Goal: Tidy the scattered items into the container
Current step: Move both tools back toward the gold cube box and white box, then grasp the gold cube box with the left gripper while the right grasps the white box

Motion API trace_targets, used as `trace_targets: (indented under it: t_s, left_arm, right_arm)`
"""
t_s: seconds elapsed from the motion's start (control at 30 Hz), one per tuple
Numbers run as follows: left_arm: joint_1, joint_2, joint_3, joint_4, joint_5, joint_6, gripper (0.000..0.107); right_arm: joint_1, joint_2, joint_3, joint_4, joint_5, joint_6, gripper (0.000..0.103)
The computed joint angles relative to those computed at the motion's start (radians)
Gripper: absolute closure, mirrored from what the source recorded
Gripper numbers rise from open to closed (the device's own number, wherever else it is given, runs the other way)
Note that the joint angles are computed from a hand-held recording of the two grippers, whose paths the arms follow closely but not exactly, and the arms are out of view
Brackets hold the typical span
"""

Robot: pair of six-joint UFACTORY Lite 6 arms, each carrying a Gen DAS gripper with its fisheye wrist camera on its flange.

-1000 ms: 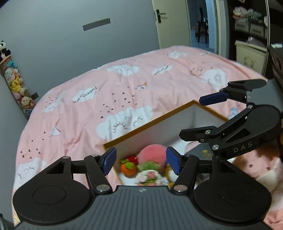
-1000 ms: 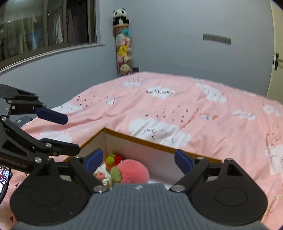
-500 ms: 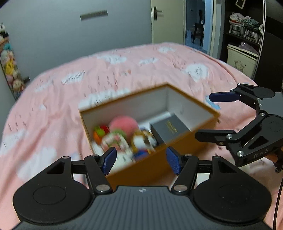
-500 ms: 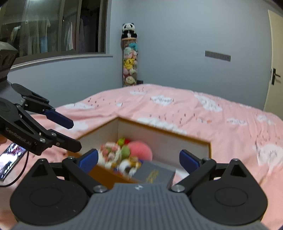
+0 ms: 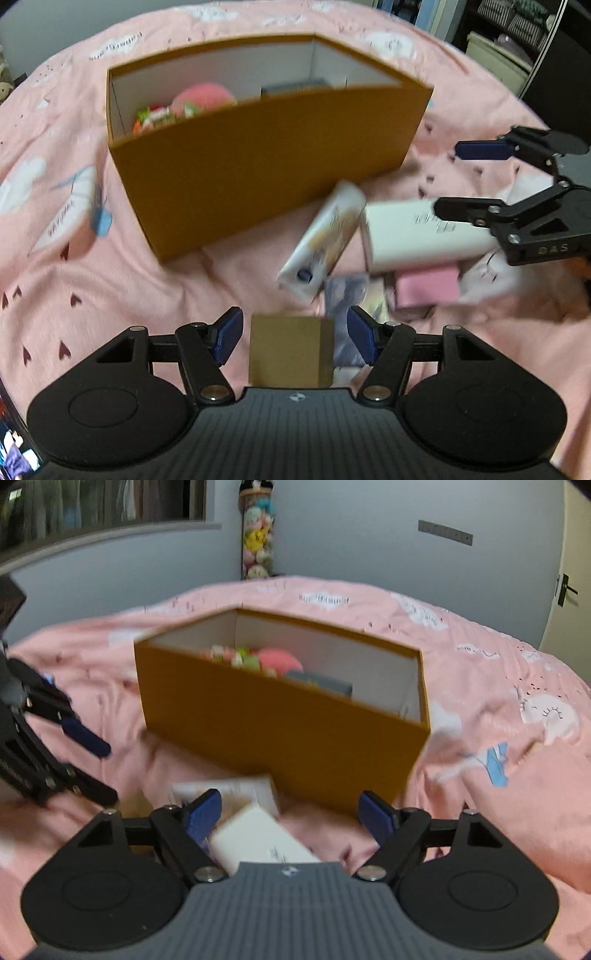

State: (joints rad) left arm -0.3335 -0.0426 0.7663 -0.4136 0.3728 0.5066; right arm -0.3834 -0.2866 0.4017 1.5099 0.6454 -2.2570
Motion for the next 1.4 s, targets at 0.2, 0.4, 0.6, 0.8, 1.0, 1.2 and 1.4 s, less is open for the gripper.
trace_targets:
  t_s: [0.2, 0.4, 0.6, 0.8, 1.0, 1.2, 1.4]
  left_arm:
    - [0.019, 0.089, 0.011, -0.005, 0.009, 0.023, 0.031]
    - [0.070, 0.173, 0.034, -0.101, 0.047, 0.114, 0.028]
    - [0.083, 0.212, 0.045, -0.150, 0.051, 0.164, 0.027]
    - [0.083, 0.198, 0.031, -0.154, 0.046, 0.164, 0.032]
    - [0.074, 0.185, 0.019, -0.145, 0.031, 0.144, 0.033]
    - [0.046, 0.144, -0.009, -0.119, -0.001, 0.099, 0.034]
    - [0.029, 0.106, -0.026, -0.131, -0.018, 0.098, 0.034]
  right_arm:
    - [-0.014, 0.022, -0.017, -0.109, -0.035, -0.054, 0.020]
    - [0.019, 0.065, -0.013, -0.129, -0.083, -0.134, 0.020]
    - [0.068, 0.143, 0.035, -0.136, -0.139, -0.122, 0.020]
    - [0.126, 0.155, 0.010, 0.007, -0.228, -0.242, 0.022]
    - [0.169, -0.008, -0.116, 0.189, -0.261, -0.493, 0.024]
    - [0.222, -0.165, -0.216, 0.152, -0.273, -0.551, 0.044]
    - [0.283, -0.120, -0.220, 0.426, -0.350, -0.777, 0.042]
